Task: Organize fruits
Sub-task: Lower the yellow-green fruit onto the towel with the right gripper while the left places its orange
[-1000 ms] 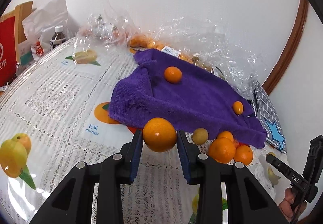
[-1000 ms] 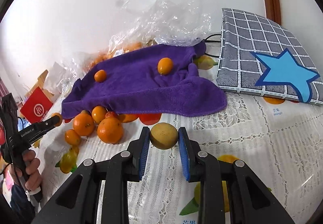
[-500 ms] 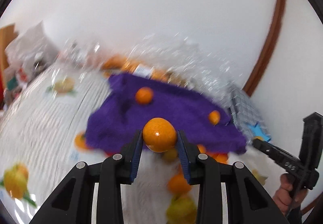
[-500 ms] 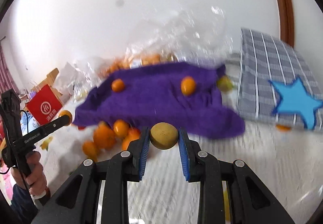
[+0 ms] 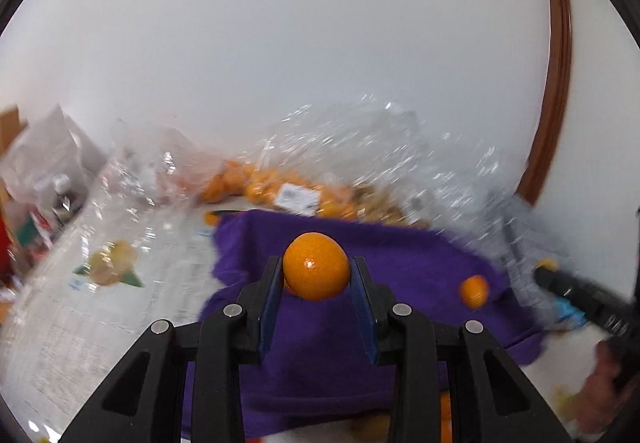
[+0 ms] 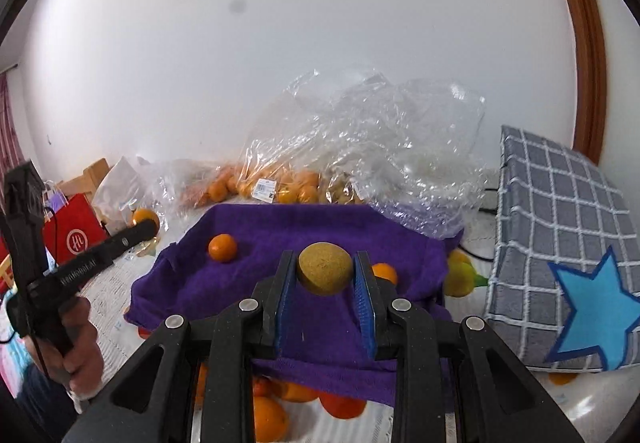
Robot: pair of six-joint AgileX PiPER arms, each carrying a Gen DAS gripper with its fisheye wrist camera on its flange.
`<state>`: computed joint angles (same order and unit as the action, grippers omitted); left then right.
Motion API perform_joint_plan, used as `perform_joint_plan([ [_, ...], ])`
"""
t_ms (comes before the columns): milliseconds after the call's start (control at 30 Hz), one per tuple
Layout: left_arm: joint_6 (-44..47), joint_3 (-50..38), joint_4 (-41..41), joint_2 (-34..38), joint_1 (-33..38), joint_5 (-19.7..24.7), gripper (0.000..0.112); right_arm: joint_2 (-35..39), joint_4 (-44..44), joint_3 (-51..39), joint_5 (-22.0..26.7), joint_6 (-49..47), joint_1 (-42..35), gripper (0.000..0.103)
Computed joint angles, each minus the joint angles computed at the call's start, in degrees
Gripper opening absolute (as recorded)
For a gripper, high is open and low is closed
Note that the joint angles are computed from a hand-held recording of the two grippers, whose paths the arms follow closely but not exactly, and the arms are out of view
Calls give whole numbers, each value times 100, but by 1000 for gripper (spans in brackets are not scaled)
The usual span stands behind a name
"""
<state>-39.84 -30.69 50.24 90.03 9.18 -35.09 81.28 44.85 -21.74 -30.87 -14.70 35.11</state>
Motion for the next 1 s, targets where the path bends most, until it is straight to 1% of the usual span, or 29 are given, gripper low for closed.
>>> perform_joint_plan([
  [33, 132, -4, -78, 89, 22, -25, 33, 201, -309, 32, -94, 324, -80, 29],
  [100, -216, -214, 111, 270, 4, 245, 33, 490, -776, 20, -74, 808, -282, 29],
  [167, -701, -431, 420, 410, -52, 532, 33, 689, -880, -67, 71, 900, -427, 29],
  [200, -755, -469, 430, 442, -84, 609, 33, 736, -952, -62, 54, 951, -454, 29],
  [300, -547, -448, 60, 448, -230, 796, 33, 897, -835, -89, -7, 836, -457, 29],
  [433, -970, -465, 422, 487, -207, 747, 33, 1002, -640, -91, -120, 665, -391, 29],
  [533, -1171, -571, 613, 590, -250, 856, 33, 1127, -602, -184, 5, 620, -461, 29],
  [667, -1813, -727, 1230, 695, -206, 912, 33, 1238, -632, -290, 199, 630, -581, 29],
  [767, -1876, -775, 1290, 747, -230, 982, 33, 1315, -485, -364, 270, 475, -552, 29],
  [900, -2595, -970, 1974, 924, -138, 922, 33, 1386, -625, -424, 432, 571, -638, 29],
  [1000, -3272, -1135, 2609, 1039, 7, 780, 33, 1387, -690, -432, 503, 632, -679, 29],
])
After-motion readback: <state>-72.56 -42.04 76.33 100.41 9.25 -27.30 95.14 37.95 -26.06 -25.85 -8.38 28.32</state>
